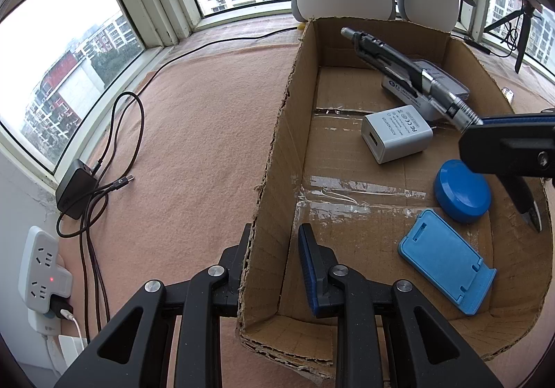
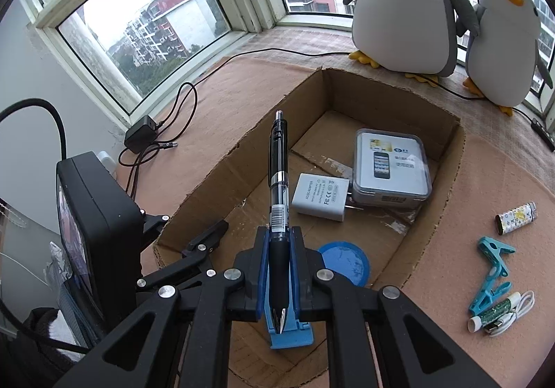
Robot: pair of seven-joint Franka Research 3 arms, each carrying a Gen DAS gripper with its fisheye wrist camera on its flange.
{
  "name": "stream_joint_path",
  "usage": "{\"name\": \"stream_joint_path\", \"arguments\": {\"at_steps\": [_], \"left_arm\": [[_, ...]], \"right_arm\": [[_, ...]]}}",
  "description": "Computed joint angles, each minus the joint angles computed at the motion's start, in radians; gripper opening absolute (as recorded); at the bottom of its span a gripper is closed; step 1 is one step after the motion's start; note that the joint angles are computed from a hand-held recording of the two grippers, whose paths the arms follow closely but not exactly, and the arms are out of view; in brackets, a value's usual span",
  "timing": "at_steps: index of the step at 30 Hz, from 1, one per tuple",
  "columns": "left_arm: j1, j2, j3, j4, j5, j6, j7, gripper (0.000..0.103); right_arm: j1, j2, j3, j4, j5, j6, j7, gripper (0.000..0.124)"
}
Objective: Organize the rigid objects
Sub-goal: 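Carry the black pen with the right gripper into the box and release, then move the open right gripper back to the white USB cable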
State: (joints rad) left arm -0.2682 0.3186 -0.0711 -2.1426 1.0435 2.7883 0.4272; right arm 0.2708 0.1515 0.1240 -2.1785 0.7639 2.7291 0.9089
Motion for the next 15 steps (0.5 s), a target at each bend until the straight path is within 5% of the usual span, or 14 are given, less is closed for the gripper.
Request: {"name": "stream_joint_path", "arguments": {"at_steps": [3, 7, 15], "left_arm": [[0.0, 0.0, 0.001, 0.0, 0.0, 0.0, 0.0, 0.025], [-0.001, 0.0, 0.001, 0.0, 0.002, 0.001, -0.001, 0.025], [-0.003, 0.004, 0.002, 0.003, 0.006, 0.001, -0.009, 0.025]], "right_arm": [[0.004, 0.003, 0.002, -0.002, -0.005, 0.013, 0.0, 0.011], [0.006, -0.001, 0.004, -0.013, 0.002, 0.046, 0.008, 0.056], [-0.002, -0.025, -0.003, -0.033, 0.035, 0.058, 0.007, 0.056]]}}
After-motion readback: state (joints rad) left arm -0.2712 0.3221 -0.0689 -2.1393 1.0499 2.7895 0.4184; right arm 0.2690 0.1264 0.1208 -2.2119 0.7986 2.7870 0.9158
